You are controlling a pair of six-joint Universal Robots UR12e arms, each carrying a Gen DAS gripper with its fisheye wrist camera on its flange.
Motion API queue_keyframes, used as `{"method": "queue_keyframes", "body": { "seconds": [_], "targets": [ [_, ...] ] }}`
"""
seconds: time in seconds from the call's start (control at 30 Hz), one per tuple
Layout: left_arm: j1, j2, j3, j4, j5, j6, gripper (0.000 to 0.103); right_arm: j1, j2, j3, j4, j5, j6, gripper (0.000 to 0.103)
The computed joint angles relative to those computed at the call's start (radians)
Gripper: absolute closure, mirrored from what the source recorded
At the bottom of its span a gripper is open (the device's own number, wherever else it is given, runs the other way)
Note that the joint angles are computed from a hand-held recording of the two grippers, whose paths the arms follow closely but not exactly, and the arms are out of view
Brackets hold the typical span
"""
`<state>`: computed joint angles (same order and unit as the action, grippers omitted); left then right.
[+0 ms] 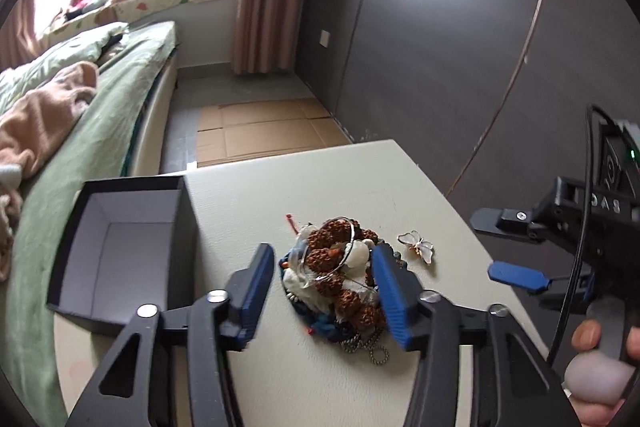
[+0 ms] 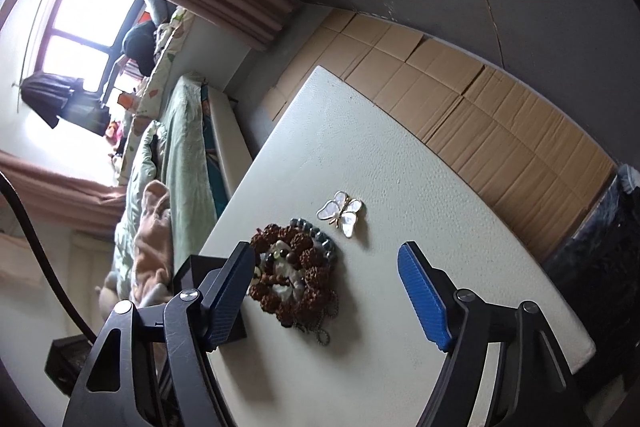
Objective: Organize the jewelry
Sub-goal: 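Move the left tool to the jewelry pile, open around the silver bangle, then grasp the silver wire bangle with the left tool while the right tool grasps the brown bead bracelet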
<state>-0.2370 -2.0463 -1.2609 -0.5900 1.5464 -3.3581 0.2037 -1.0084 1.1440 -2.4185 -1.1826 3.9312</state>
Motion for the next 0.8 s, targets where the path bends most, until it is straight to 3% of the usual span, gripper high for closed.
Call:
{"method": "queue_keyframes", "body": {
  "seconds": [0.2,0.27,0.33,0.6,0.8],
  "targets": [
    [-0.002,-0.032,0.03,-0.029,-0.013,0.036,0.071,-0.005,0.035,-0.042,0.041,0.036,0.03,0.033],
    [0.0,-0.035,0.033,-0.033,-0.028,0.043,0.086,-0.008,0.045,-0.05,0.04,0.055,0.049,0.033],
    [0.002,-0.033,0.032,-0.031,-0.039,0.056,0.093,-0.011,0.053,-0.059,0.039,0.067,0.062,0.033],
    [0.027,-0.019,0.017,-0.03,-0.122,0.026,0.098,-0.001,0.079,-0.11,0.077,0.069,0.026,0.033],
    [0.034,-0.025,0.033,-0.065,-0.107,0.025,0.1,0.008,0.094,-0.139,0.098,0.082,-0.017,0.033]
  ]
}}
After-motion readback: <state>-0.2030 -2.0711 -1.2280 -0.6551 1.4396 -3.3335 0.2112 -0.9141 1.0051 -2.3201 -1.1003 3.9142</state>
